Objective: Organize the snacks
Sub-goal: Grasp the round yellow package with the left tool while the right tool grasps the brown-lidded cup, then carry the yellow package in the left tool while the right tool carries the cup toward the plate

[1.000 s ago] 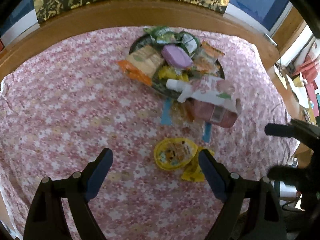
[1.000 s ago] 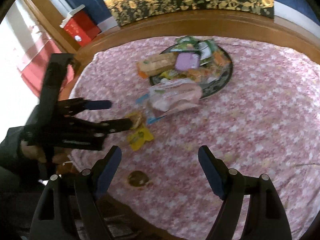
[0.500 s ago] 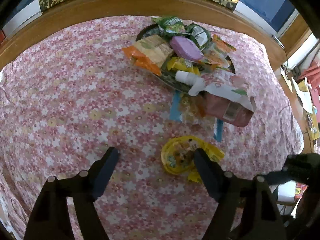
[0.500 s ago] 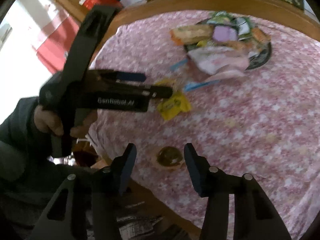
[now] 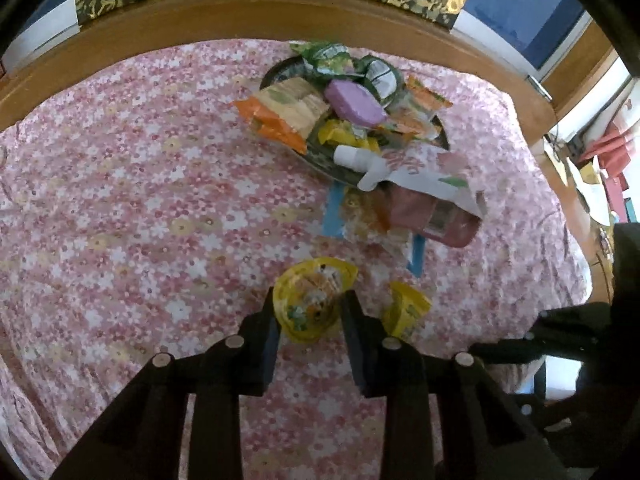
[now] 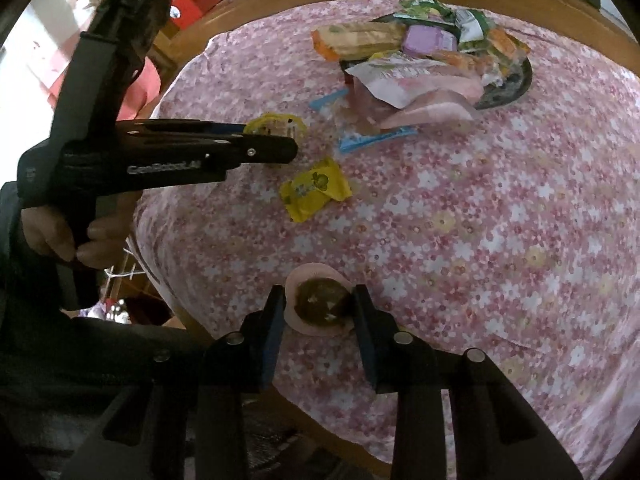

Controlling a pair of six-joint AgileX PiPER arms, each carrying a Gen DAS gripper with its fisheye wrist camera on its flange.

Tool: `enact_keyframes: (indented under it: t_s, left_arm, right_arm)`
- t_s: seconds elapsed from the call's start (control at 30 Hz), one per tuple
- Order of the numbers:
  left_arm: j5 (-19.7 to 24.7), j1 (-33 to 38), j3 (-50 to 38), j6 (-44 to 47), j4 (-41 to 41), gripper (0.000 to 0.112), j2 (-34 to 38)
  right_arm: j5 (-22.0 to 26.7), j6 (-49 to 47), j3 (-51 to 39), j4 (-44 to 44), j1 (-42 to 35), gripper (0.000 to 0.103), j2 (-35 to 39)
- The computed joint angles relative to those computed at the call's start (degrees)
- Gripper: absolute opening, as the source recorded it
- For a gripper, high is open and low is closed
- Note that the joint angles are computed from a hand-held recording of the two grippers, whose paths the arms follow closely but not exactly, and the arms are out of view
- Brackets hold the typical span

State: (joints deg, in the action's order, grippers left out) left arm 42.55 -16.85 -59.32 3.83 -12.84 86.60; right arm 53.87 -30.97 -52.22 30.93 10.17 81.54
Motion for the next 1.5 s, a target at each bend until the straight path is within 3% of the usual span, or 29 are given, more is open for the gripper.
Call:
enact_keyframes:
  t_s: [0.23, 0.53, 1.5]
  left_arm:
    - [3.47, 2.72, -1.10, 0.95, -1.07, 0.031, -5.15]
    - [5.41, 3.45, -2.33, 0.54, -0.95, 0.031, -6.61]
    - [5.83, 3.54, -7.20, 0.85, 1.78, 0.032, -6.04]
  right_arm:
    - [0.32, -0.18, -1.21, 2.88, -0.71, 0.034, -0.78]
    - [1.09, -2.85, -1.94, 7.65, -5.32, 0.034, -1.28]
    - [1.94, -0.29, -9.30, 7.24, -9.14, 0.034, -2.90]
